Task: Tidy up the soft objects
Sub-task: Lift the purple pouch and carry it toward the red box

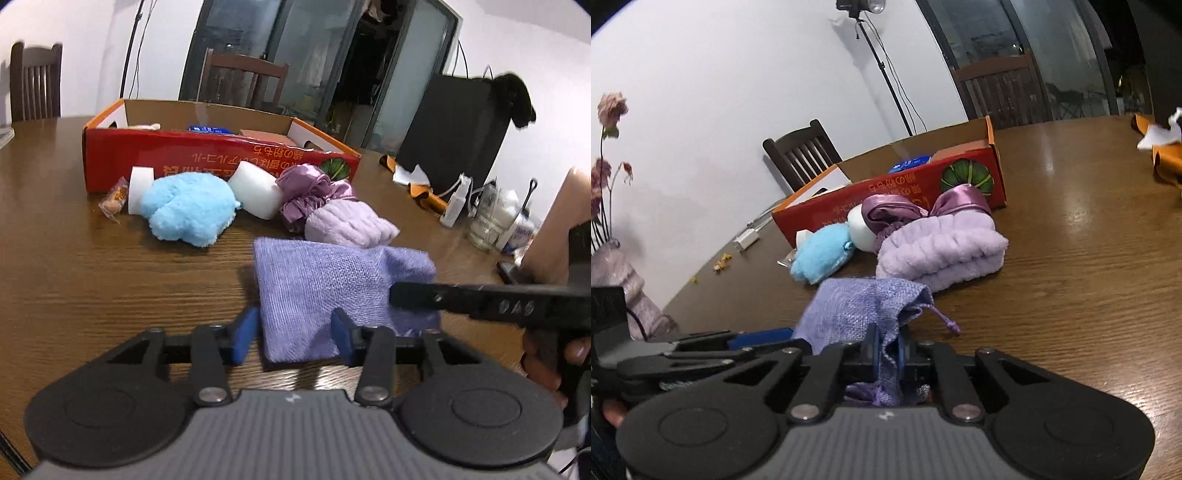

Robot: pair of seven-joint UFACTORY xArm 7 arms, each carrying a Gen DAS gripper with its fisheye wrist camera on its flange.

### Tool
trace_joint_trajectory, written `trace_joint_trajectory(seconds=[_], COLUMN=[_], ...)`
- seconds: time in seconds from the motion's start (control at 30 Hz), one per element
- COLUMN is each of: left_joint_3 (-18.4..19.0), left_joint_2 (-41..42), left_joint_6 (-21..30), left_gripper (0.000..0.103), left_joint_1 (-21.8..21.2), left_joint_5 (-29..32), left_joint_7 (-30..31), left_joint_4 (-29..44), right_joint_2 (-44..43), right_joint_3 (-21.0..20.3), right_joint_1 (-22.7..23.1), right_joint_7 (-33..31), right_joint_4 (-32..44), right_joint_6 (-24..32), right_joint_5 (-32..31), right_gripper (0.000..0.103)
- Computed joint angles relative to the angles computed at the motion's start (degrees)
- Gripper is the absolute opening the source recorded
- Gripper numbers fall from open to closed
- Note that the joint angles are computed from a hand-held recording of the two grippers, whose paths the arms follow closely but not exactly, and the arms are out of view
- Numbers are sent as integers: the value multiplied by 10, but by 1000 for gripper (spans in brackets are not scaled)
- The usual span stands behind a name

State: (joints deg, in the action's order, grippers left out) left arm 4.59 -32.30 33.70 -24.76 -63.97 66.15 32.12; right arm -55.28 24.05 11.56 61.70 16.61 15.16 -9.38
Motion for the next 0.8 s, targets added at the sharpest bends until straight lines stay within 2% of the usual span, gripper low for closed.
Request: trace_joint_trajectory(seconds=[0.07,0.1,0.17,0.23,0.27,0.3,0.37,0.43,0.47,0.53,0.57,0.6,0.63,0.67,0.7,0.73,0.77,0.8], left_joint_3=[18,7,-47,-48,-60,-54,-20,-17,-11,-9,-14,3,11,2,-24,-52,-56,-39], left_joint_2=[7,8,14,18,19,18,17,30,49,117,157,207,258,306,355,406,456,506], left_joint_6=[22,36,72,70,84,96,94,102,121,139,142,150,141,143,128,93,68,53], left_gripper=[45,37,23,15,11,10,10,10,10,10,10,10,9,9,9,9,9,9], left_joint_1=[-10,6,73,74,93,96,66,75,82,92,100,83,73,83,102,117,112,89], left_joint_5=[4,-3,-26,-25,-29,-34,-53,-98,-114,-129,-119,-97,-90,-71,-42,-11,41,99], left_joint_7=[3,6,20,16,17,22,41,59,73,74,61,48,32,2,-38,-69,-120,-171], left_joint_4=[8,9,18,23,28,35,47,80,104,183,228,288,348,408,468,528,588,648], right_joint_2=[13,17,22,29,28,27,31,43,61,120,163,209,260,319,379,433,492,552], right_joint_3=[-13,-13,-10,-24,-31,-38,-51,-52,-58,-74,-83,-95,-116,-144,-166,-181,-172,-146], right_joint_1=[11,10,7,16,21,25,27,9,-1,-28,-44,-51,-46,-29,-16,-6,-19,-49], right_joint_7=[19,26,25,27,20,13,-6,-61,-89,-139,-161,-180,-196,-220,-237,-244,-270,-319], right_joint_4=[8,11,15,18,19,21,30,46,64,116,154,192,236,288,348,408,468,528], right_joint_6=[11,13,19,20,18,13,-7,-47,-65,-91,-103,-114,-118,-116,-102,-78,-67,-62], right_joint_5=[-43,-55,-58,-72,-72,-71,-71,-42,-34,-37,-48,-60,-73,-80,-79,-80,-57,-11], right_gripper=[8,8,7,6,5,5,5,5,5,5,5,5,5,5,5,5,5,5])
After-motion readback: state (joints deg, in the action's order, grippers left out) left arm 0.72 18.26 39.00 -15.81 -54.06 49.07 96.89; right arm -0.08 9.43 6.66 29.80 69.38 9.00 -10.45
